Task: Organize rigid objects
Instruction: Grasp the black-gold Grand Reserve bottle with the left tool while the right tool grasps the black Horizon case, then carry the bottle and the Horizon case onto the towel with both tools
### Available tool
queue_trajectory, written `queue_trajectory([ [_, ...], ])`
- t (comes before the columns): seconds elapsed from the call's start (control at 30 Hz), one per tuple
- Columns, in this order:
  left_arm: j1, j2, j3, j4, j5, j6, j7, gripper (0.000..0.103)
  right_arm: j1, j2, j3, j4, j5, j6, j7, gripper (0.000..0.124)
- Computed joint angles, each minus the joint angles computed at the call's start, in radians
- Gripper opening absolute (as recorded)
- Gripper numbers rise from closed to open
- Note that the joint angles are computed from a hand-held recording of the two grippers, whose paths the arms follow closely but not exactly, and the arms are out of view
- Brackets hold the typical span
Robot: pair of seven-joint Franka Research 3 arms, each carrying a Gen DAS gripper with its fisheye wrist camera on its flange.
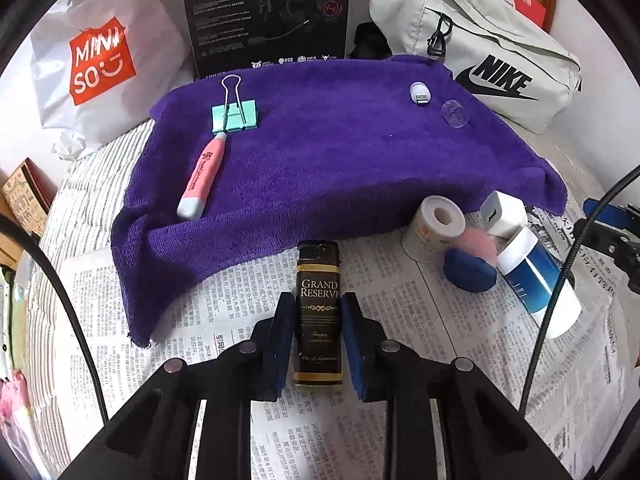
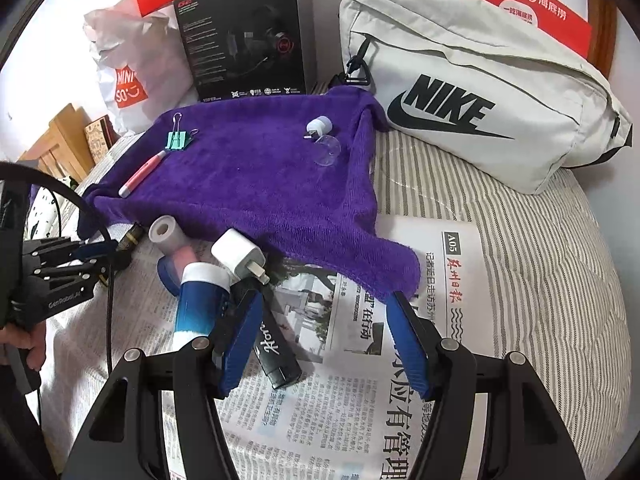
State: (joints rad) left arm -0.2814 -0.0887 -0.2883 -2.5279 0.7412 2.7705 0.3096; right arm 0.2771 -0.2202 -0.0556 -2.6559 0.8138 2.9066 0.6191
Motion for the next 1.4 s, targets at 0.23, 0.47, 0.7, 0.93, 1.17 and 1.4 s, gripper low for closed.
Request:
queue_trajectory([
  [0.23, 0.003, -0.003, -0.004, -0.004, 0.005, 0.005, -0.005, 0.023, 0.018, -0.021, -0.002, -0.031, 0.023, -0.028, -0.083, 0.064],
  [0.47, 0.003, -0.002, -0.002, -0.005, 0.008, 0.008, -0.014, 0.023, 0.026, 0.030, 0.009, -0.011, 0.042, -0.074, -0.156, 0.047],
  [0.7, 0.007, -0.006, -0.002, -0.015, 0.053, 0.025, -0.059, 0.023, 0.065, 0.049, 0.022, -0.019, 0.158, -0.013, -0.322, 0.032],
  [0.93, 0.010, -0.015, -0.001, -0.027, 0.059, 0.044, -0.062, 0.023, 0.034, 0.061, 0.052, -0.005, 0.168, -0.015, -0.341, 0.025],
  [1.17, 0.016, -0.020, -0.010, -0.033, 0.060, 0.052, -0.066, 0.023, 0.005, 0.022, 0.069, -0.043, -0.055, -0.031, -0.162, 0.023],
  [1.4, 0.015, -0.029, 0.002, -0.053, 0.023, 0.091, -0.034, 0.023, 0.012, 0.033, 0.068, -0.033, -0.157, -0.027, -0.093, 0.022],
])
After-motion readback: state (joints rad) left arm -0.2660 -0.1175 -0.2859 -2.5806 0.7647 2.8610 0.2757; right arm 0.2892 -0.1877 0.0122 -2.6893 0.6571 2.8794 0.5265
